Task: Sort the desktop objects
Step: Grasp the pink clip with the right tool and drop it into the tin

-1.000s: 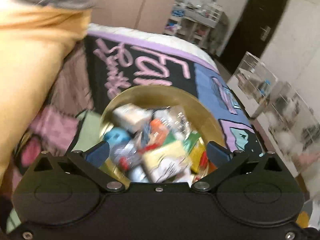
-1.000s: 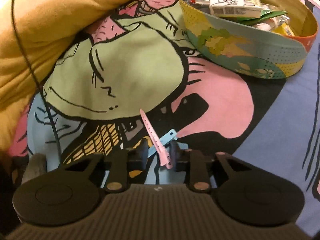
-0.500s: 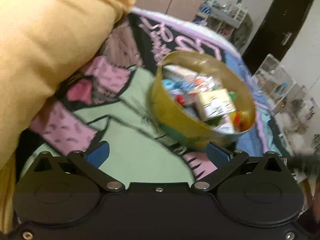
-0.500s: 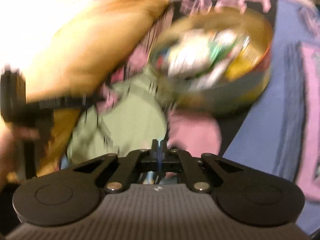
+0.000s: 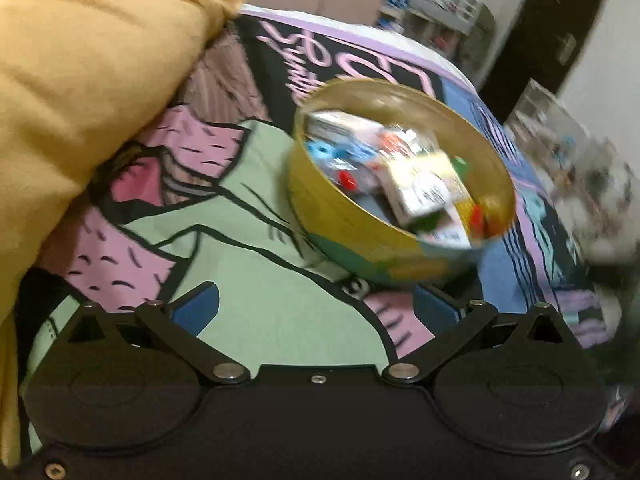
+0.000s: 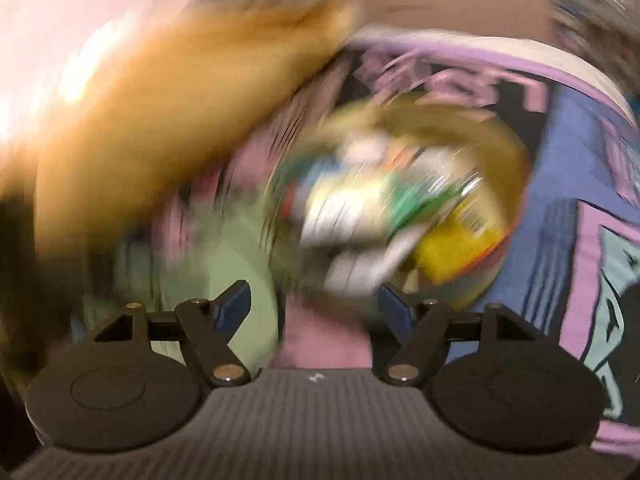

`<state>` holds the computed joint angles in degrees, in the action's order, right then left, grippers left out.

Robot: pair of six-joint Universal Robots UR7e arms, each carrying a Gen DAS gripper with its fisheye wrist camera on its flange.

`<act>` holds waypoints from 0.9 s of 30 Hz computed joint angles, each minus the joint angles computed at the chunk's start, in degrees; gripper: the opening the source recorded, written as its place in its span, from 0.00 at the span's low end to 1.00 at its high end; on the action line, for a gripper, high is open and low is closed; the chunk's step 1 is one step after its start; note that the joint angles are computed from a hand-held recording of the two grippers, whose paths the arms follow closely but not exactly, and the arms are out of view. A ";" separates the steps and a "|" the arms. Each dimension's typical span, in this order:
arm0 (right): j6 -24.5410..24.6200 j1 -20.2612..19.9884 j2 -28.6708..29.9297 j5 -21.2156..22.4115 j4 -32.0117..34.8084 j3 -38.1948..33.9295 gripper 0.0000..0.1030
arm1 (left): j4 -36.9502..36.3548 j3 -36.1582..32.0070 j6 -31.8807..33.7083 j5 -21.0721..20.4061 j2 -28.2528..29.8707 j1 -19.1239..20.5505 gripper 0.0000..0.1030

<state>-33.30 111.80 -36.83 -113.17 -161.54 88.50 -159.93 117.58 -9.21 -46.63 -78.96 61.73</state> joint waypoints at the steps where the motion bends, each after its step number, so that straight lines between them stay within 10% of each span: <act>1: -3.11 0.16 1.12 -2.15 0.44 0.72 0.78 | 0.24 -0.16 -1.10 0.05 -0.14 0.31 1.00; 6: -10.10 0.24 5.90 -9.14 1.12 0.94 0.62 | 3.20 -0.39 -3.00 0.41 -0.28 0.72 1.00; 9: -10.25 -0.30 5.72 -6.83 1.46 0.68 0.31 | 3.67 -0.53 -2.41 -0.04 0.01 0.75 1.00; 23: 1.16 0.54 0.12 1.48 -6.99 -2.38 0.31 | 4.95 -2.22 -0.90 -1.75 1.25 0.06 1.00; 25: 1.47 0.86 2.67 -0.82 -9.07 -7.18 0.37 | 6.44 -4.30 -1.57 -0.03 3.33 -0.77 1.00; 27: 5.35 0.98 5.15 -3.03 -7.56 -12.14 0.87 | 7.86 -6.63 -1.88 -0.10 5.37 -1.31 1.00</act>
<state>-27.95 112.78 -31.67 -116.20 -169.10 76.35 -152.07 110.95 -11.09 -46.74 -73.59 60.42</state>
